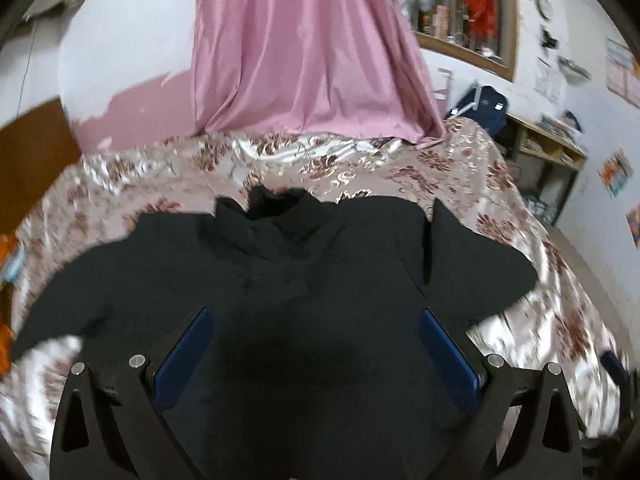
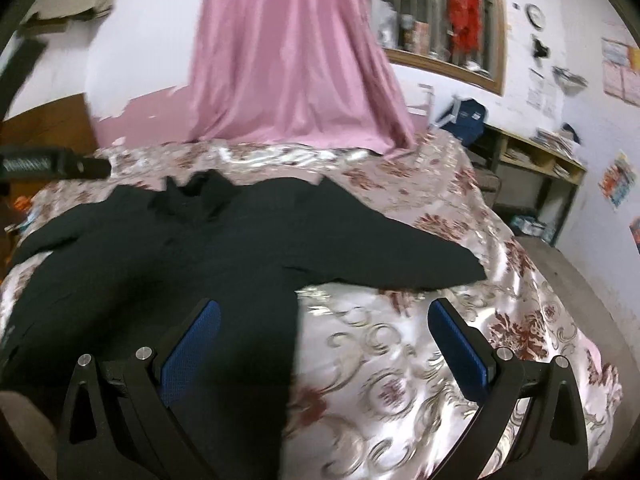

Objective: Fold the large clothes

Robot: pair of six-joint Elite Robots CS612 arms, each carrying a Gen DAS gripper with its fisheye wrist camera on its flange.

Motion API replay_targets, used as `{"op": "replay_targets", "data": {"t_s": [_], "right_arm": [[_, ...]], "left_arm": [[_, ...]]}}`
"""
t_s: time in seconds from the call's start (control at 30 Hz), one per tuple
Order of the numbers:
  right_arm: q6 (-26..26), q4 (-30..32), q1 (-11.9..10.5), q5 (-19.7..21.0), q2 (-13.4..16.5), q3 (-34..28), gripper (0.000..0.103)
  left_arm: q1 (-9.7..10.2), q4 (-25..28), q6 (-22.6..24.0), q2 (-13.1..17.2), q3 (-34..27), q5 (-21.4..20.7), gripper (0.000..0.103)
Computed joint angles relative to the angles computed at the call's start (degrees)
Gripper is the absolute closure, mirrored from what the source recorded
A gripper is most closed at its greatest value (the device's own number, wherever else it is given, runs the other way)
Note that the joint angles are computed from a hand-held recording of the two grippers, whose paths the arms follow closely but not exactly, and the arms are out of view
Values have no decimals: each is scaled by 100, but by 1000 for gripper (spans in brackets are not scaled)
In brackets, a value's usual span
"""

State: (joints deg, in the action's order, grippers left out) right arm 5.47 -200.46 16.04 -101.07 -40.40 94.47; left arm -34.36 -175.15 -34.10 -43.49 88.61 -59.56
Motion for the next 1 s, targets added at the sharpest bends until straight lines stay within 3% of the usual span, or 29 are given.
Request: {"op": "replay_targets", "data": {"t_s": [0.17, 0.3, 0.37, 0.43, 0.5, 0.63, 0.73, 0.87, 0.93, 0.97, 1.0], "right_arm": [[1485, 502, -480, 788, 339, -357, 1], [1761, 996, -645, 636, 675, -798, 1], [1839, 1202, -748, 801, 823, -1029, 1], [2010, 1483, -904, 1377, 1014, -1353, 1], [2229, 1671, -977, 1602, 1188, -1664, 1], [3261, 2102, -1111, 1978, 1695, -2581, 1], [4104, 2368, -1165, 2179, 1943, -3010, 1], [5236, 1958, -1167, 2137, 2124, -3174, 2], [5681, 1714, -1171, 2182, 2157, -3165, 16], [5861, 1642, -1175, 2219, 2163, -3154, 38], [6046, 1568, -1177, 2241, 2165, -3151, 52]], "left_arm": [[124, -186, 30, 688, -700, -443, 0], [216, -456, 129, 1057, -986, -754, 0], [297, -349, 52, 1156, -1071, -1142, 0], [395, -126, 0, 1237, -1212, -1625, 0], [480, 10, -88, 1321, -1331, -1969, 0], [574, 149, -205, 1484, -1525, -2421, 0], [608, 63, -232, 1538, -1563, -2519, 0], [635, 73, -197, 1607, -1641, -2656, 0], [652, 39, -216, 1614, -1638, -2707, 0], [658, 19, -221, 1609, -1631, -2723, 0], [670, 27, -213, 1601, -1632, -2740, 0]]}}
